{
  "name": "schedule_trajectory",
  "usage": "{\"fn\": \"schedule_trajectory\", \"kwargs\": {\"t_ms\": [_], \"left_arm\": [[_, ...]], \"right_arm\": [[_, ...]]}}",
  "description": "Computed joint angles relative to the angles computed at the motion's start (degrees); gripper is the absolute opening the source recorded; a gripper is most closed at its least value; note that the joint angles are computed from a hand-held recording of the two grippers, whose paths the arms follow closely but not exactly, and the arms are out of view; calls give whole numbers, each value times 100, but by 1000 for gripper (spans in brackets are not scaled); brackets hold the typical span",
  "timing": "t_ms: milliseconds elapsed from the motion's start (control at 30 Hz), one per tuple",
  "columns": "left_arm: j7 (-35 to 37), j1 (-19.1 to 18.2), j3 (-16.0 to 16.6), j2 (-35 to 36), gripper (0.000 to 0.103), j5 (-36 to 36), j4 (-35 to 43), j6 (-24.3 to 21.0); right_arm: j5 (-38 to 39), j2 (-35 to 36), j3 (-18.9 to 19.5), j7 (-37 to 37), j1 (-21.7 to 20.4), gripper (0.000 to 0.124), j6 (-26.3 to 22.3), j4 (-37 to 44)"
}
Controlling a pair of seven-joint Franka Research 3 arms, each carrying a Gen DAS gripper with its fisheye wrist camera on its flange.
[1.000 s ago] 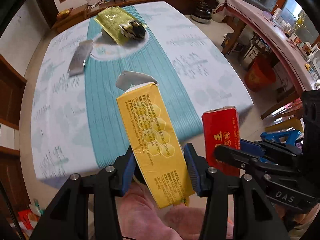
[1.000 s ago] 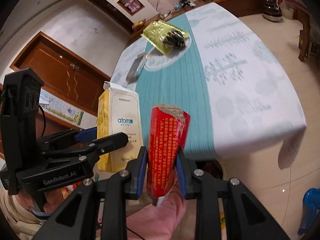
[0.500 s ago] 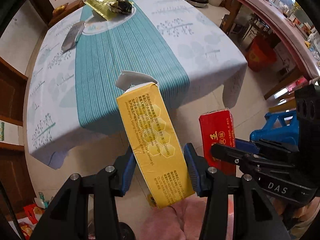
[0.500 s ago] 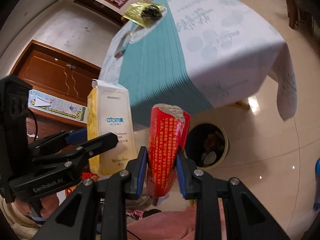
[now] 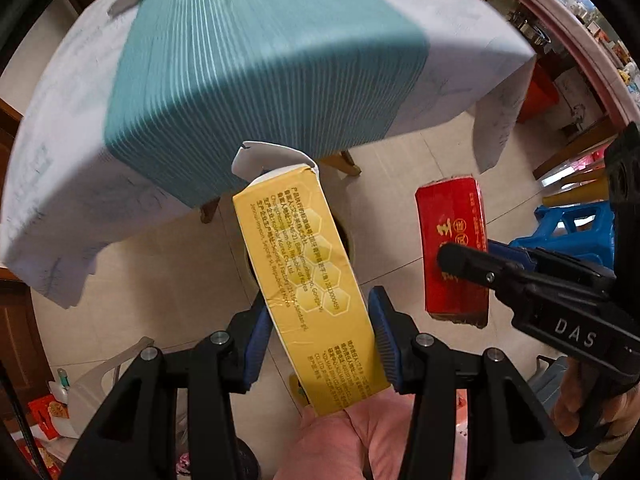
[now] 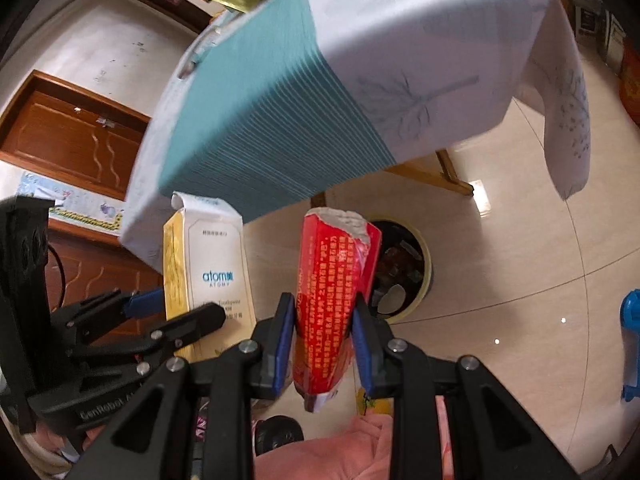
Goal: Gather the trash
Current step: 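Carry the yellow box and red wrapper with both tools toward the bin, then open both tools to drop the yellow box and red wrapper into the bin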
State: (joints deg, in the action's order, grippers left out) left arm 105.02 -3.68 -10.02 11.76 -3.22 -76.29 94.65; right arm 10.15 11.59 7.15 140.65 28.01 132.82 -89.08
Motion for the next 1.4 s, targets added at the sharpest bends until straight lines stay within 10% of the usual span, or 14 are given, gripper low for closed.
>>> {"fn": "schedule_trajectory", "kwargs": {"t_ms": [700, 800, 1033, 1400], "left_arm": [[380, 180, -52, 819, 47, 87, -2462, 3110], [281, 168, -59, 1095, 49, 206, -2351, 3238], [78, 246, -53, 1293, 87, 411, -2319, 3579], [-794, 473, 111, 765, 88, 406, -2872, 4161]], "right_arm": [[102, 1753, -158, 46, 332, 28, 1745, -561], [155, 1944, -189, 0, 351, 28, 1945, -608], [259, 2132, -243, -24, 385, 28, 2225, -676], [264, 2534, -226, -212, 407, 35, 1985, 56]]}}
